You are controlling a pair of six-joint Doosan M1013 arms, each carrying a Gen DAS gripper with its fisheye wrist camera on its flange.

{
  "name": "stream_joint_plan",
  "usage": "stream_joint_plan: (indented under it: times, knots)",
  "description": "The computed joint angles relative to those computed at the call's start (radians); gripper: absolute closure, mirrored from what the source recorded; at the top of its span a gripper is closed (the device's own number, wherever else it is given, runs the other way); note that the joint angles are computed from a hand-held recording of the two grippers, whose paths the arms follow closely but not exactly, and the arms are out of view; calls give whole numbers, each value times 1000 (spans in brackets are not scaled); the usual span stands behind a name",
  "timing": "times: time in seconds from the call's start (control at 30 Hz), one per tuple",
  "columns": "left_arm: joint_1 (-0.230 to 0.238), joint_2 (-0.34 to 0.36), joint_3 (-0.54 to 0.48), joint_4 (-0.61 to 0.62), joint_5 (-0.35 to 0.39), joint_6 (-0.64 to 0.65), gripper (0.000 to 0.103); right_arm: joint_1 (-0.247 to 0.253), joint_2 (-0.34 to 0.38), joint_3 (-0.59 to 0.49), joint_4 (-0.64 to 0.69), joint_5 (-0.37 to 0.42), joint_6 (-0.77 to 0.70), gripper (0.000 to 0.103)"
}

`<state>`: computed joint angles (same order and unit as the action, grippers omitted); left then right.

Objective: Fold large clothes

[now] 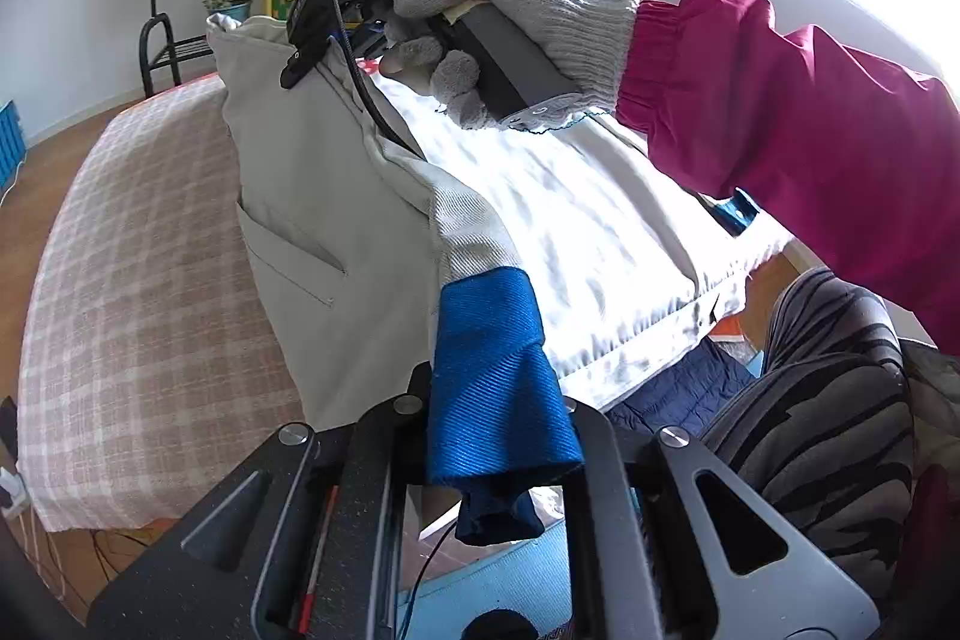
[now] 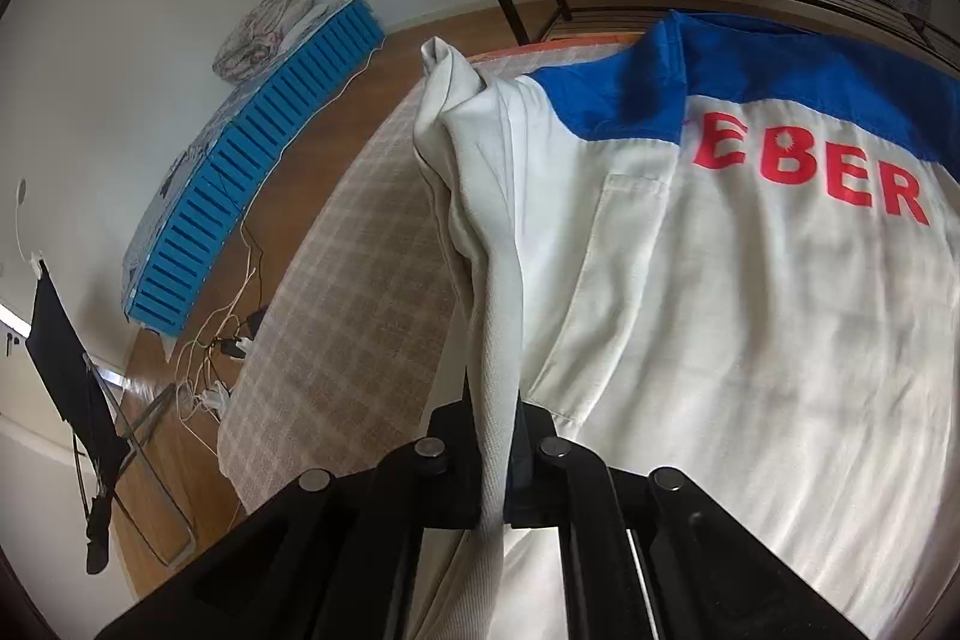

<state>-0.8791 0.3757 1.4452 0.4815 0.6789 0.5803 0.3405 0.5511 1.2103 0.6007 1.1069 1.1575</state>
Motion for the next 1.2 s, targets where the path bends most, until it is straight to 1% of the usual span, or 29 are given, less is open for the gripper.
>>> stream_joint_plan:
  times: [0.1, 0.2, 0.27, 0.37, 0.47, 0.6, 0.67, 0.7, 0.73, 0.77, 0.8, 0.87, 0.9, 0.93, 0.97, 1.0, 1.1, 1.17, 1.2]
  knots:
    - [0, 37, -45, -91, 20, 107, 96, -71, -7, 59, 75, -10, 28, 102]
    - [4, 71, -81, -172, 40, 185, 96, -102, 5, 85, 61, -15, 70, 102]
    - [6, 93, -105, -211, 58, 227, 96, -105, 12, 90, 61, -19, 72, 102]
    - [-3, 110, -122, -205, 87, 238, 96, -92, 20, 82, 48, -26, 61, 102]
    - [-5, 118, -133, -201, 100, 225, 96, -79, 30, 68, 34, -29, 68, 102]
    - [2, 115, -125, -257, 78, 233, 91, -69, 30, 67, -13, -30, 62, 101]
    - [6, 101, -109, -296, 51, 249, 87, -73, 24, 66, -44, 6, 53, 94]
    - [10, 88, -95, -332, 34, 264, 82, -72, 18, 63, -64, 21, 48, 80]
    - [14, 69, -71, -372, 5, 279, 81, -65, 2, 70, -112, 5, 47, 68]
    - [17, 48, -44, -398, -29, 283, 81, -60, -20, 84, -159, -22, 35, 67]
    - [18, 26, -18, -408, -58, 279, 81, -58, -36, 93, -178, -30, 10, 67]
    - [18, -24, 45, -388, -127, 224, 81, -63, -71, 115, -187, -40, -29, 67]
    - [18, -46, 74, -352, -153, 171, 80, -72, -85, 126, -158, -30, -63, 67]
    - [15, -59, 92, -272, -150, 81, 78, -82, -97, 135, -118, -10, -109, 67]
    - [12, -66, 102, -184, -128, -17, 78, -90, -110, 150, -85, 9, -155, 67]
    - [15, -67, 108, -144, -113, -71, 78, -93, -121, 162, -69, 27, -188, 67]
    - [25, -46, 100, -83, -91, -112, 78, -86, -139, 196, -59, 77, -270, 67]
    - [32, -20, 80, -107, -100, -61, 78, -74, -143, 219, -106, 78, -279, 67]
    - [37, -7, 70, -140, -103, -29, 78, -69, -142, 228, -128, 77, -270, 67]
